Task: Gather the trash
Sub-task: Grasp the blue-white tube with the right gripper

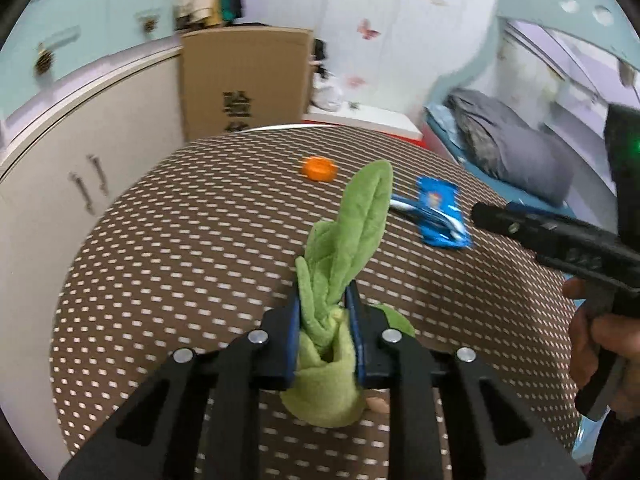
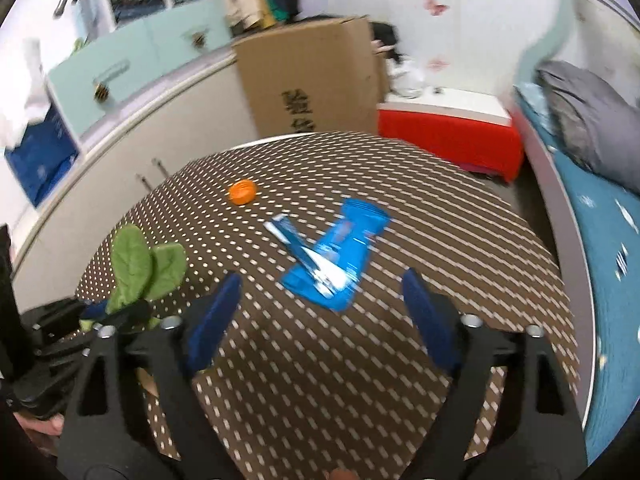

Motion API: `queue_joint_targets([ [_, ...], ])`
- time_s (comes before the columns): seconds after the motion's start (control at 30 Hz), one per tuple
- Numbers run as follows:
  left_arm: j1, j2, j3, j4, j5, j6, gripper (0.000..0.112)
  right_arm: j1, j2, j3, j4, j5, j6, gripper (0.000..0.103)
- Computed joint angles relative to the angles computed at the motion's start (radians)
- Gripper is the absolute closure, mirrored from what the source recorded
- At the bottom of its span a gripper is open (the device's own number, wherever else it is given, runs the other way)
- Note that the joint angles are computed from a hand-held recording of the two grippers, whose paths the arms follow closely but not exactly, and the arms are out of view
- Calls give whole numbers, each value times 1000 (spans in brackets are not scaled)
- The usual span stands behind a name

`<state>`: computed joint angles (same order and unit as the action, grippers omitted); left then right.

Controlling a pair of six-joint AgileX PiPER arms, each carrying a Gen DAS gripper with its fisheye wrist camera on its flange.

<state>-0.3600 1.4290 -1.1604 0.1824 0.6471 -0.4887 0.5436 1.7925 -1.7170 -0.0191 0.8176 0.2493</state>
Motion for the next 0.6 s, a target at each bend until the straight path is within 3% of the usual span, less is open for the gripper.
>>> queue_joint_targets([
  [0.07,42,-14,17,-20,-13,10,92,6,63,-75,13,26,-57,36],
  [0.2,111,-20,28,-102,-34,88,92,9,199,-241,26,123,-151,58],
  [0.27,133,-22,31,-136,-35,131,92,14,240,-288,3,159,-161,62],
  [0.37,147,5,5,-170,-28,175,92,18,250,-287,-12,154,-193,72],
  [0.43,150,23,-18,-172,-19,188,92,31,248,-285,-40,155,-183,87],
  [0.6,153,23,-48,-174,-3,207,92,32,154,-152,3,64,-154,90],
])
